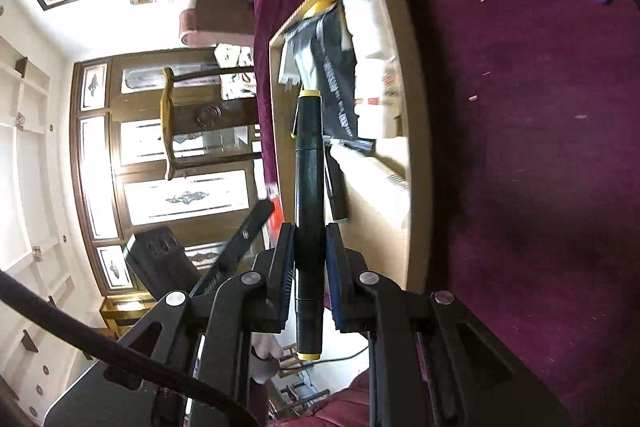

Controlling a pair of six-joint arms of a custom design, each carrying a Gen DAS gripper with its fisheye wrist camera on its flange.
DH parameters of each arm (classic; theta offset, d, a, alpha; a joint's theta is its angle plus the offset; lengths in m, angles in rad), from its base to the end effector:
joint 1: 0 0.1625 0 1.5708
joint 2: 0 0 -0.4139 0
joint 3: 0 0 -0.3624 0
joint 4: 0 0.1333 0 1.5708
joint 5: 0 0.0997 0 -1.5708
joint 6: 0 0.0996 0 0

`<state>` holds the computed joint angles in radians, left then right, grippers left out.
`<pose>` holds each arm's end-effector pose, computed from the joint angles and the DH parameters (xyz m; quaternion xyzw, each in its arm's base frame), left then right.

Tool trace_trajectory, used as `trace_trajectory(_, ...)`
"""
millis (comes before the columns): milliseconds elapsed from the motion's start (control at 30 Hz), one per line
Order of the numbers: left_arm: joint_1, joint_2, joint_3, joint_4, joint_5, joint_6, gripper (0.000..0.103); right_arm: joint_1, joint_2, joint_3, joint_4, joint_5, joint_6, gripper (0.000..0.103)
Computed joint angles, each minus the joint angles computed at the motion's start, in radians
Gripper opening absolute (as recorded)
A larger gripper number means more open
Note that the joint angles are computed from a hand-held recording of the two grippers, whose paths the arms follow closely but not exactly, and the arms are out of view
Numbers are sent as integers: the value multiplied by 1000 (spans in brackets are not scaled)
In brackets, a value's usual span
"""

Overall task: Organize objects
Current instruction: 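Carry the clear pack and black marker over the box and lower them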

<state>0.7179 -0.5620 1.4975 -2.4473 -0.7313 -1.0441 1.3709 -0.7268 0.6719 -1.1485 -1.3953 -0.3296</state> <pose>-0.3613 -0.5910 0.0191 -0.0752 0.9098 -0.3153 0.2593 0.0029 -0.7444 0.3301 -0.0475 0.9784 0.1531 0.1308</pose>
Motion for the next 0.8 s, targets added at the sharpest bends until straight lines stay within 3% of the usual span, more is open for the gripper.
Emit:
trace_trajectory(300, 58, 29, -58, 15, -23, 139, 23, 34, 3, 104, -81, -77, 16, 13)
trace_trajectory(800, 103, 38, -69, 16, -65, 184, 24, 84, 22, 155, -195, -250, -5, 13)
